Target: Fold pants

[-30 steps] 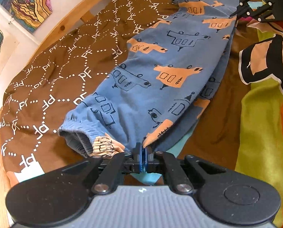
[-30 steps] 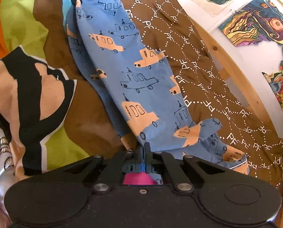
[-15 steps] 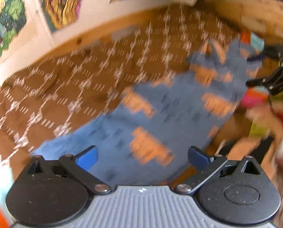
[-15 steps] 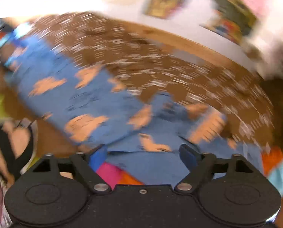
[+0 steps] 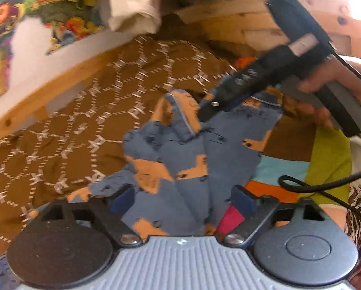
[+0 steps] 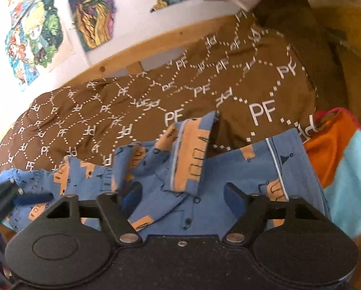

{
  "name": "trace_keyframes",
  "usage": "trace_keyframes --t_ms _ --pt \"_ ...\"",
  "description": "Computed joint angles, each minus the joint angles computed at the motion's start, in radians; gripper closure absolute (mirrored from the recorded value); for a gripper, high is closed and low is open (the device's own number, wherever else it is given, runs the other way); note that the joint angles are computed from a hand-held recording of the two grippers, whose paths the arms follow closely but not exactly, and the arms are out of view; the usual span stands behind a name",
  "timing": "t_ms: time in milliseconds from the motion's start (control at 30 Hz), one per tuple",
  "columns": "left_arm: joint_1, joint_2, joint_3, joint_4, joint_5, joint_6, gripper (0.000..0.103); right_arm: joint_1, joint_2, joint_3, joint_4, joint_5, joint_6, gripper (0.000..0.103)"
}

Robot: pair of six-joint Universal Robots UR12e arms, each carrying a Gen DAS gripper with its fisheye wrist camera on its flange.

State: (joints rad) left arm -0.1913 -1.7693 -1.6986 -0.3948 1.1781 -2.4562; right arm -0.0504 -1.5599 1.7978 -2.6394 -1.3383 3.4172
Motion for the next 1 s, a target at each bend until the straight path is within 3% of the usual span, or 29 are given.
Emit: trace_keyframes --t_ms 233,500,567,633,833,1000 --pt "-0.008 -0.016 0.023 -0.080 0.011 0.041 0.061 -0.011 0.027 -0.010 -0.004 0.044 0.014 0.053" --pt "-0.015 -0.009 0.012 -0.083 0.028 0.120 0.067 -0.001 0.043 -0.024 0.004 0.012 0.068 0.068" --pt "-0.022 -0.010 0.014 -0.091 0.047 0.133 0.081 0.001 0.046 -0.027 0.007 0.007 0.084 0.075" --pt "-0.030 -0.012 0.015 -0.083 0.080 0.129 0.096 0.005 0.047 -0.029 0.011 0.003 0.087 0.090" --pt "-0.022 -0.008 0.019 -0.096 0.066 0.105 0.102 0.001 0.029 -0.023 -0.029 0.003 0.119 0.095" --pt "-0.002 0.009 0.017 -0.110 -0.009 0.103 0.102 -0.023 -0.035 -0.019 -0.017 -0.005 0.156 0.096"
